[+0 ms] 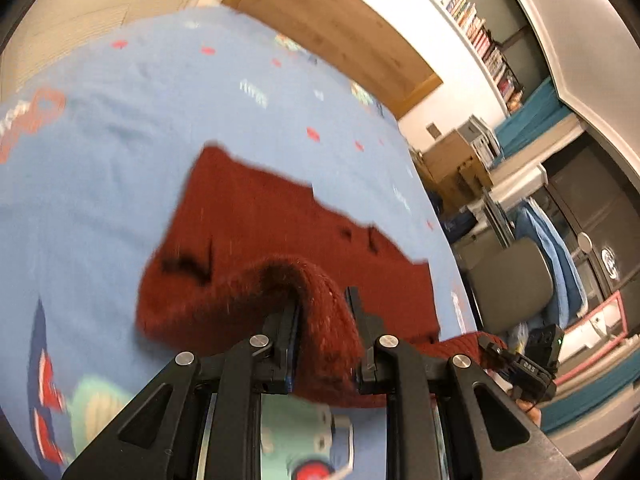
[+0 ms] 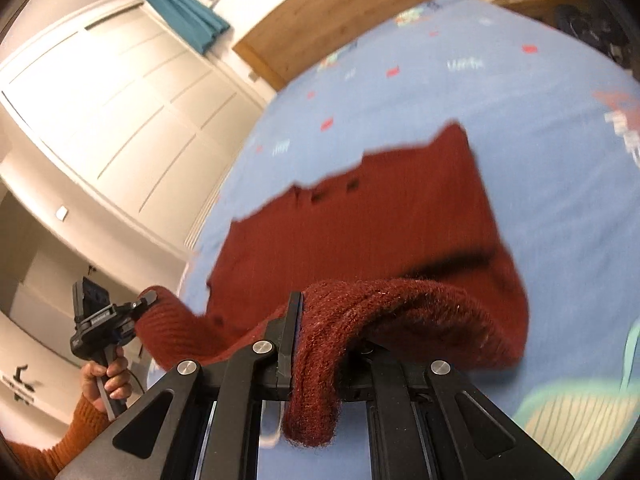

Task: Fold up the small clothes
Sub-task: 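Grasp the ribbed hem with both tools and fold it up toward the collar, then lower the hem onto the collar and open both tools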

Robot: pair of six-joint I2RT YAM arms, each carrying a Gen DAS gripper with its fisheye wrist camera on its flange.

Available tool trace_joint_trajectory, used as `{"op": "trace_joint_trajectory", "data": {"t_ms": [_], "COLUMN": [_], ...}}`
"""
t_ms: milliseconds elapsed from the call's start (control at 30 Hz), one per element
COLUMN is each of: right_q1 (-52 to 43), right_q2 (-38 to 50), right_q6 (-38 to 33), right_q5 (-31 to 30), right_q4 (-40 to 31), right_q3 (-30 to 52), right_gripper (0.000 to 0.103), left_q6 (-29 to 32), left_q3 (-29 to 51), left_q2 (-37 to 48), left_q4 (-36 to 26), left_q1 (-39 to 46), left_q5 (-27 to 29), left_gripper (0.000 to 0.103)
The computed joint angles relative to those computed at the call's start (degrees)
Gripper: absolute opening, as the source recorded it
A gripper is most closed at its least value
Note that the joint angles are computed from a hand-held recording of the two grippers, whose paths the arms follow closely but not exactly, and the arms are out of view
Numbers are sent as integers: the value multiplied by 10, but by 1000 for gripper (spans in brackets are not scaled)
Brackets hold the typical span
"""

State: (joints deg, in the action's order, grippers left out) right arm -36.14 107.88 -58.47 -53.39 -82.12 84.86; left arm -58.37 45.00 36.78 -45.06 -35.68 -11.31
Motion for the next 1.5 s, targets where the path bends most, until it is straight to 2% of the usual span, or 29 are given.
{"op": "trace_joint_trajectory", "data": {"t_ms": [133,267,433,533,600,700,800,833,867,933,1033,1167,1367,1500], "right_q1": [43,87,133,150,160,162,156,153,148,136,123,127,182,221], "right_q2": [33,62,111,139,154,164,157,153,149,144,138,93,16,11], "right_q6": [126,248,351,395,415,428,430,432,434,433,420,371,322,321], "right_q5": [-7,14,61,96,120,121,124,129,134,139,138,154,219,258], "right_q4": [83,180,265,278,285,279,279,281,284,277,264,286,394,460], "right_q3": [48,61,76,93,104,117,126,128,134,150,165,120,-14,-63], "right_gripper": [9,9,10,13,18,28,47,57,60,63,64,64,64,64], "left_q6": [76,112,131,151,167,174,179,178,176,173,172,179,179,182], "left_q3": [5,-9,-16,-7,-7,-10,-9,-9,-6,5,28,57,70,66], "left_q2": [70,136,223,263,252,240,227,224,221,219,227,257,333,387], "left_q4": [65,126,178,175,156,144,125,120,114,100,82,69,85,104], "left_q1": [141,222,269,281,296,297,288,284,279,263,218,162,95,65], "left_q5": [82,124,133,117,120,112,102,97,91,70,25,-31,-82,-116], "left_gripper": [17,17,17,17,17,18,20,23,26,33,38,42,46,50]}}
